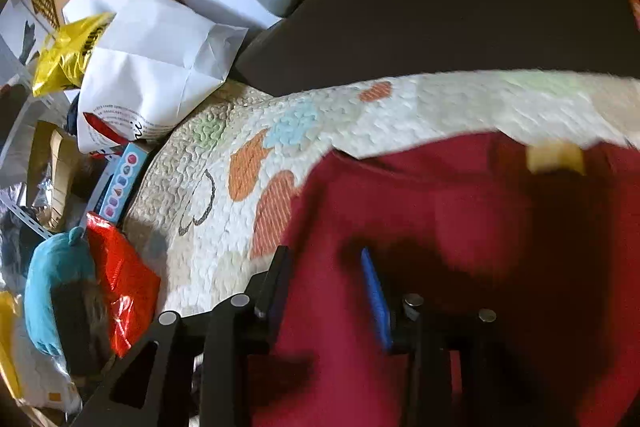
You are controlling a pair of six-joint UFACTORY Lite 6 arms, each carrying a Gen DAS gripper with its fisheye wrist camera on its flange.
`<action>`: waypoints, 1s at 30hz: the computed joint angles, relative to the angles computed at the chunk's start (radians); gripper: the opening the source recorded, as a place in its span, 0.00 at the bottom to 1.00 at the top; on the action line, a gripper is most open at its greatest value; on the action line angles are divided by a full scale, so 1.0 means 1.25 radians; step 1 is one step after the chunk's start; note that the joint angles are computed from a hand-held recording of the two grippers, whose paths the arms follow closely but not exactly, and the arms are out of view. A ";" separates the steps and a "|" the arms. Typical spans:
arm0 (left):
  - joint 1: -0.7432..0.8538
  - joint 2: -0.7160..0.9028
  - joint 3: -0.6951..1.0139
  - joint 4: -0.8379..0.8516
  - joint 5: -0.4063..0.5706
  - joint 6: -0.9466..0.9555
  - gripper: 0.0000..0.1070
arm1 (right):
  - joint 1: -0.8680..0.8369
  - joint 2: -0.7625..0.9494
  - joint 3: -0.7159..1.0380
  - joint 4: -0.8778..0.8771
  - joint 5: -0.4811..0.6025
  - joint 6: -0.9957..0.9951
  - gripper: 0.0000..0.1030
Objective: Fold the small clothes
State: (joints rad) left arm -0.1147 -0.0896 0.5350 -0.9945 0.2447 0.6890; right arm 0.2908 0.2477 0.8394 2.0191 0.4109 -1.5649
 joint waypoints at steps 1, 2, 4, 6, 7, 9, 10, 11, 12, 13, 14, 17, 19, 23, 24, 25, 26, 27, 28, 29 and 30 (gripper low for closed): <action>-0.003 0.013 0.008 -0.009 -0.007 0.009 0.64 | -0.007 -0.014 -0.017 -0.020 0.002 0.018 0.36; -0.006 0.017 0.011 -0.007 -0.012 0.005 0.64 | -0.007 -0.019 -0.026 -0.032 -0.001 0.030 0.36; -0.007 0.035 0.021 -0.055 -0.015 0.047 0.64 | -0.006 -0.030 -0.040 -0.049 -0.006 0.047 0.36; -0.006 0.062 0.035 -0.128 -0.016 0.124 0.64 | -0.009 -0.043 -0.054 -0.056 0.000 0.054 0.37; -0.002 0.076 0.044 -0.163 -0.010 0.165 0.64 | -0.011 -0.048 -0.060 -0.057 0.005 0.057 0.40; 0.031 0.116 0.066 -0.269 0.036 0.288 0.64 | -0.018 -0.060 -0.078 -0.047 0.020 0.053 0.44; 0.042 0.123 0.067 -0.296 0.054 0.317 0.64 | -0.021 -0.066 -0.087 -0.039 0.023 0.050 0.44; 0.059 0.148 0.081 -0.331 0.080 0.361 0.64 | -0.026 -0.071 -0.094 -0.038 0.026 0.049 0.44; 0.067 0.169 0.093 -0.349 0.097 0.384 0.65 | -0.034 -0.076 -0.104 -0.035 0.033 0.046 0.44; 0.069 0.160 0.084 -0.351 0.105 0.386 0.66 | -0.044 -0.082 -0.113 -0.036 0.042 0.044 0.44; 0.071 0.163 0.083 -0.372 0.114 0.405 0.69 | -0.055 -0.091 -0.121 -0.043 0.049 0.049 0.44; 0.066 0.174 0.085 -0.456 0.123 0.475 0.73 | -0.087 -0.114 -0.140 -0.067 0.070 0.059 0.45; 0.055 0.174 0.089 -0.457 0.116 0.464 0.73 | -0.100 -0.126 -0.145 -0.085 0.074 0.068 0.45; 0.065 0.149 0.084 -0.396 0.144 0.400 0.73 | -0.121 -0.137 -0.142 -0.105 0.092 0.079 0.45; 0.070 0.145 0.083 -0.377 0.151 0.384 0.73 | -0.121 -0.135 -0.140 -0.101 0.096 0.077 0.45; 0.076 0.138 0.081 -0.358 0.159 0.364 0.73 | -0.121 -0.132 -0.137 -0.099 0.100 0.076 0.45; 0.084 0.130 0.076 -0.338 0.172 0.349 0.73 | -0.118 -0.125 -0.131 -0.097 0.105 0.076 0.45; 0.095 0.123 0.072 -0.315 0.189 0.334 0.73 | -0.113 -0.118 -0.123 -0.094 0.102 0.075 0.45; 0.103 0.114 0.067 -0.295 0.198 0.321 0.73 | -0.103 -0.109 -0.109 -0.087 0.090 0.071 0.45; 0.110 0.105 0.063 -0.274 0.199 0.308 0.73 | -0.077 -0.095 -0.081 -0.073 0.049 0.057 0.45; 0.116 0.098 0.058 -0.266 0.199 0.303 0.73 | -0.054 -0.085 -0.058 -0.063 0.006 0.041 0.45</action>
